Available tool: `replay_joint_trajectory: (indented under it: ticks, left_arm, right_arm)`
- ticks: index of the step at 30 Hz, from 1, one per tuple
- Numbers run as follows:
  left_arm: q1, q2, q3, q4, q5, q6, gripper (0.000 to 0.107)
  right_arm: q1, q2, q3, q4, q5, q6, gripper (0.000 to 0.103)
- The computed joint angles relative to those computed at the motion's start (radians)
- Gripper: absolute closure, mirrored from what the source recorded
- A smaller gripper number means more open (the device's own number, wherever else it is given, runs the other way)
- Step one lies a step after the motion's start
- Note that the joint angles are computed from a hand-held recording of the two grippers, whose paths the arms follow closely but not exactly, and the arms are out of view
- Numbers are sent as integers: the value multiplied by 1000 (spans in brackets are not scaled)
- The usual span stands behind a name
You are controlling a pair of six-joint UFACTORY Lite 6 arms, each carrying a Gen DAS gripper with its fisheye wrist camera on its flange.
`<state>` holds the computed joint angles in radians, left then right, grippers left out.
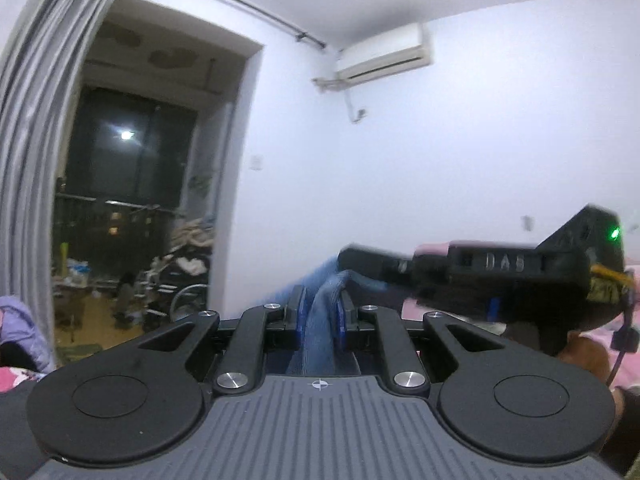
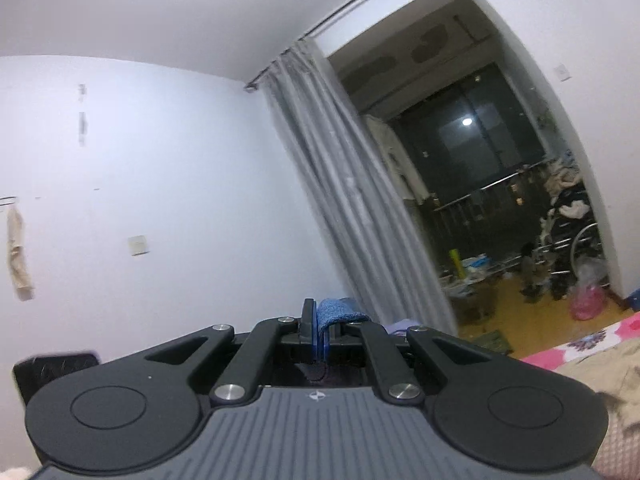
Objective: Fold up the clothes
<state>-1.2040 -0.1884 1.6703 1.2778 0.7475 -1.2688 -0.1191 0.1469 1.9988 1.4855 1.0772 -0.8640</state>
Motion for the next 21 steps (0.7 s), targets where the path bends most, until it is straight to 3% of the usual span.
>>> replay_joint_trajectory:
  ticks: [6, 12, 14, 18, 21]
  left_arm:
    - [-155, 14, 72, 6, 66, 13, 96]
    - [-79, 58, -34, -67, 77, -32, 95]
    - [-36, 66, -115, -81, 70, -58, 94]
    - [129, 96, -298, -166, -95, -74, 80]
    - [186, 157, -446, -119, -197, -133, 72]
  right_arm:
    - [-134, -167, -58, -52, 202, 191, 99]
    - [-168, -303, -324, -137, 142, 182, 99]
    - [-155, -282, -395, -172, 73, 165, 99]
    - [-59, -66, -424, -338, -101, 215, 94]
    - [-32, 163, -312, -567, -128, 411, 69]
